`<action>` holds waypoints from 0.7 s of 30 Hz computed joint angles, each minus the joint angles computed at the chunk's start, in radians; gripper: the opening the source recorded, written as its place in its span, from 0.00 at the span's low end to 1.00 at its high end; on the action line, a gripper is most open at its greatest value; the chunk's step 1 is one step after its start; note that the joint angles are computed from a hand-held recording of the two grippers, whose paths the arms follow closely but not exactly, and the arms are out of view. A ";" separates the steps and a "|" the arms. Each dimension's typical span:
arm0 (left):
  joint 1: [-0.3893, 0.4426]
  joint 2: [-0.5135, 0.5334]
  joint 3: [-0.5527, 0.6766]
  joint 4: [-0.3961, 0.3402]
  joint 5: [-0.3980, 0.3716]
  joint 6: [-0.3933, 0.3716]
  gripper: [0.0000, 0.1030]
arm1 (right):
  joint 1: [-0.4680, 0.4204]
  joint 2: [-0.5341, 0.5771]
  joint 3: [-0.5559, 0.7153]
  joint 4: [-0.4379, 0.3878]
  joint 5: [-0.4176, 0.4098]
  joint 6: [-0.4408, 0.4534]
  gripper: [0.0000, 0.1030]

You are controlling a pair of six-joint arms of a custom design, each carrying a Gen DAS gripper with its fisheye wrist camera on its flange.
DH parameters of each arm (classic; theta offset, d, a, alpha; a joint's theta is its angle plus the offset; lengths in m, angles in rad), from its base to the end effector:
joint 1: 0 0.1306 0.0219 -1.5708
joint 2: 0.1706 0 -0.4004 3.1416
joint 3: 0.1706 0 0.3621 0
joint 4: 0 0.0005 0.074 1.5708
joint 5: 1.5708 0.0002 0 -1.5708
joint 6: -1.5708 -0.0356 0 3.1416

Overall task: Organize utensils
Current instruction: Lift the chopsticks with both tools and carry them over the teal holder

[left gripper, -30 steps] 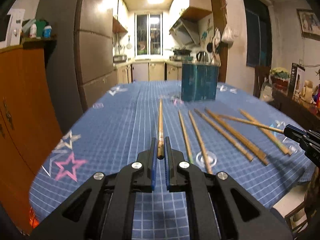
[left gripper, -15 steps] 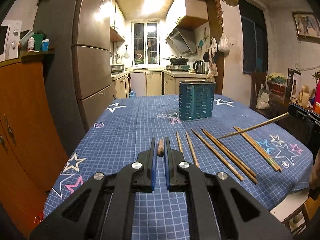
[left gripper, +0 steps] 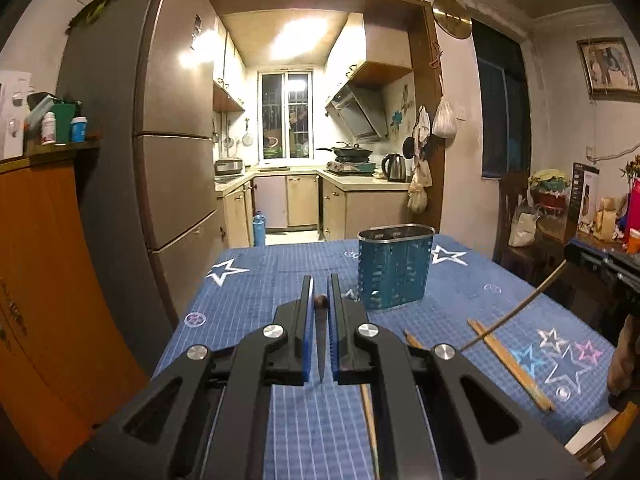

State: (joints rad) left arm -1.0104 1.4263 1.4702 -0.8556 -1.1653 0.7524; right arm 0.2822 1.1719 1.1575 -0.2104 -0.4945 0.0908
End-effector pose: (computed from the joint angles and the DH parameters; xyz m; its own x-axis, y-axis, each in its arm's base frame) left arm 0.2689 -0.3679 0.4827 -0.2801 -0.0608 -0.9580 -0.2650 0.9641 0.0163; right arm 0.3758 0.1260 0.4917 -0.1507 -0.1268 -0.9804 -0.7060 0.7080 0.0170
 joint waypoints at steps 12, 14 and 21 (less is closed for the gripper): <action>0.105 0.060 0.175 0.080 0.122 -0.227 0.05 | 0.006 0.172 0.283 -0.151 -0.023 -0.009 0.07; 0.114 0.073 0.201 0.091 0.137 -0.251 0.05 | 0.005 0.197 0.331 -0.171 -0.024 -0.014 0.07; 0.163 0.158 0.393 0.071 0.231 -0.319 0.05 | 0.004 0.308 0.573 -0.275 -0.008 -0.025 0.07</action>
State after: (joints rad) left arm -0.8474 1.5841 1.8629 -0.7848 -0.9340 0.4337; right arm 0.2866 1.4799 1.7302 -0.4852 -0.5021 0.0654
